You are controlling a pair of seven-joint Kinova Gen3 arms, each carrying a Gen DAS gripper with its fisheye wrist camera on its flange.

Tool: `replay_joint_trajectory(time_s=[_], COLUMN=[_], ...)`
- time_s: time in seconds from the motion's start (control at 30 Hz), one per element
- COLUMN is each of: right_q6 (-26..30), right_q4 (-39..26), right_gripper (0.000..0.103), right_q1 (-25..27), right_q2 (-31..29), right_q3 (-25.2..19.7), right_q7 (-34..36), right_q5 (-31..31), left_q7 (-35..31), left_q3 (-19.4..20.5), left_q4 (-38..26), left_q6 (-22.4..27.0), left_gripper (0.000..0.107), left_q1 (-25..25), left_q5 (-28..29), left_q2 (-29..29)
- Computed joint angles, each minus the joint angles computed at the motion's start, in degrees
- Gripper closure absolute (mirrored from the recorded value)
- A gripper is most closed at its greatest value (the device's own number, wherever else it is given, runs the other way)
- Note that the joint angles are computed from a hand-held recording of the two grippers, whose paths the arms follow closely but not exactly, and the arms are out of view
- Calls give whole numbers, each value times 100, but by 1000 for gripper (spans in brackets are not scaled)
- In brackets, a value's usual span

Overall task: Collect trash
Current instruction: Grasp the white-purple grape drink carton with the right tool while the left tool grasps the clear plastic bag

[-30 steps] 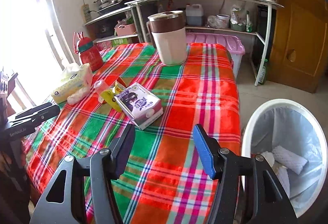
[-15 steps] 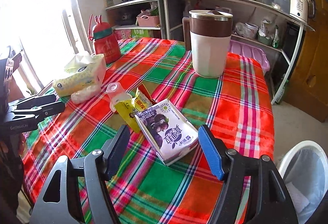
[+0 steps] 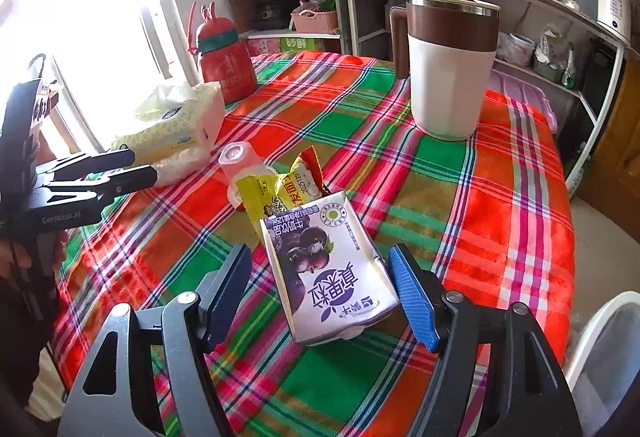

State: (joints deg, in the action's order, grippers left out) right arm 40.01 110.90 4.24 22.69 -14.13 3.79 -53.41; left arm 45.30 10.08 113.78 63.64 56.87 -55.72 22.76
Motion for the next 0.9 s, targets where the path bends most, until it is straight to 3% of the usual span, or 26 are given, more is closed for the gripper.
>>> replay_joint_trajectory(time_s=[0.17,0.47,0.63,0.9], right_q6=[-484,-360,-369,-217], right_q4=[95,-73,-26,-54], right_gripper=[32,36,42,43], right_q1=[-216,-133,38,57], right_q2=[-35,107,82,110], right_q3=[5,-36,-123,-103], right_q7=[-279,-1090,-1064,-1045], right_q5=[84,421,290,277], left_q7=[86,75,-35,-91], left_q3=[-38,-133,-151,-252], left_q4=[205,322,315,242], left_q6=[-450,-915,-1077,-1174], left_gripper=[33,33,34,45], left_q1=[-179,-354,-450,-438], left_q5=[-214,-442,-509,-548], left_q2=[-109,-77,-57,-7])
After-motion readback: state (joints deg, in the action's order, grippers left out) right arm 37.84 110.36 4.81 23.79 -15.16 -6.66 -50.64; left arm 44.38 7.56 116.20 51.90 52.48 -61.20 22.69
